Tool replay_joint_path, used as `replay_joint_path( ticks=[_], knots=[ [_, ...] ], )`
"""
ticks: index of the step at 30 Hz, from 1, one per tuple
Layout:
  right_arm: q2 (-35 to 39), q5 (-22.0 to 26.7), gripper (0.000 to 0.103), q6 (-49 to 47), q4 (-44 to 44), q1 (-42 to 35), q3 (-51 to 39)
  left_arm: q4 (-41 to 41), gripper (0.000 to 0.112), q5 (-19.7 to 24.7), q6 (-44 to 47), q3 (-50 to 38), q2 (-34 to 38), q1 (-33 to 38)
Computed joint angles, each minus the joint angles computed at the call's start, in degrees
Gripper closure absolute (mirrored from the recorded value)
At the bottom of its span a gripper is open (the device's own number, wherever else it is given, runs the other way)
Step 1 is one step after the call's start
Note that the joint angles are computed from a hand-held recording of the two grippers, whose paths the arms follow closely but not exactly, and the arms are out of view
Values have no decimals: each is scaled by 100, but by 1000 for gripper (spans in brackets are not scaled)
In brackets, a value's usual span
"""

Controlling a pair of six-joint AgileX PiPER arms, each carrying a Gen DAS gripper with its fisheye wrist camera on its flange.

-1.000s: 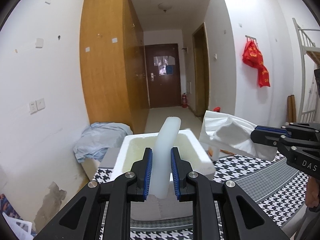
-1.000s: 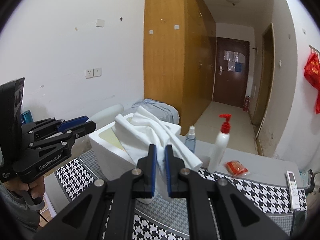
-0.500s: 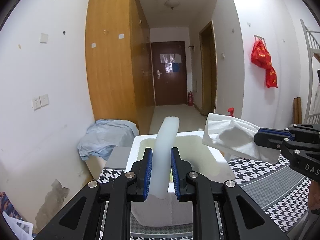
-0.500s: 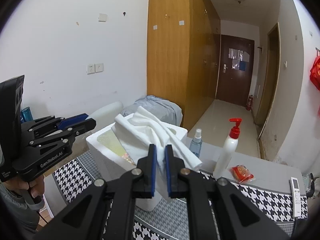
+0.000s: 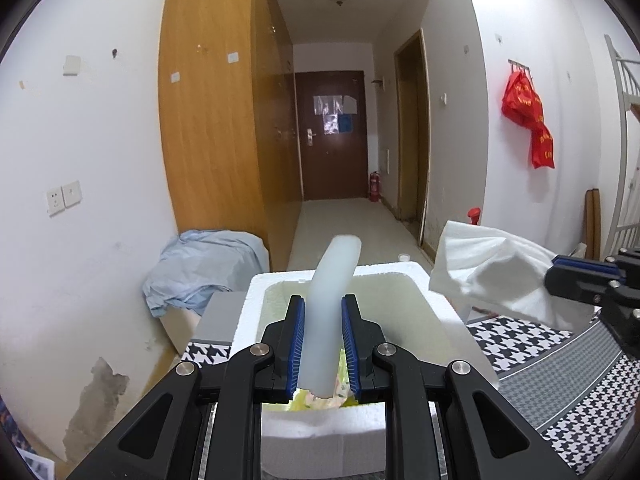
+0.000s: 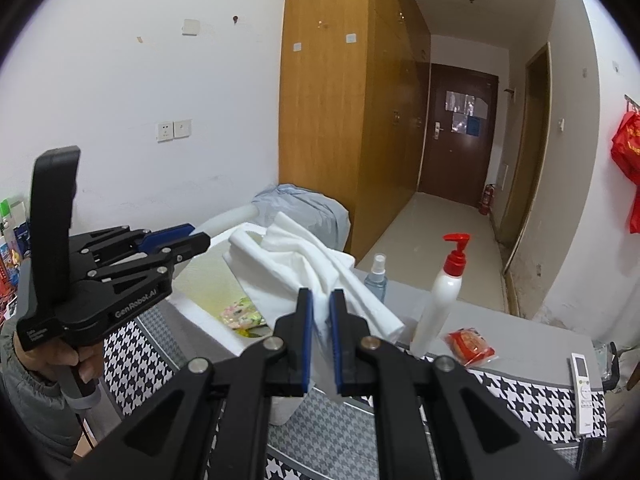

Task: Organize soft objects
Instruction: 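Open the left tool to drop the foam stick into the foam box, then move the right tool over the box and open it to drop the tissues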

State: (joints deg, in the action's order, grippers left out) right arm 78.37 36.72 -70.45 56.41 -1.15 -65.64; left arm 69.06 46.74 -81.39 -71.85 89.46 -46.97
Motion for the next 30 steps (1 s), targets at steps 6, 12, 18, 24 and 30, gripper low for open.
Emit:
replay_joint_path(
  ticks=[6,12,18,24,30],
  knots=[
    [100,-90,92,220,-213,77,-94,-182,90,-207,220,-91,95,215],
    [144,-178,92,363,-333,101,-139,-177,70,-194,288,-90,111,318],
    [153,-219,91,475,-435,195,-173,77,25,-221,-67,181,-155,313],
    [154,-305,92,540,-504,346,-192,352,13,-3,-387,442,-427,250],
    [118,-361,91,522,-459,479,-200,386,12,158,-443,678,-744,228]
  ],
)
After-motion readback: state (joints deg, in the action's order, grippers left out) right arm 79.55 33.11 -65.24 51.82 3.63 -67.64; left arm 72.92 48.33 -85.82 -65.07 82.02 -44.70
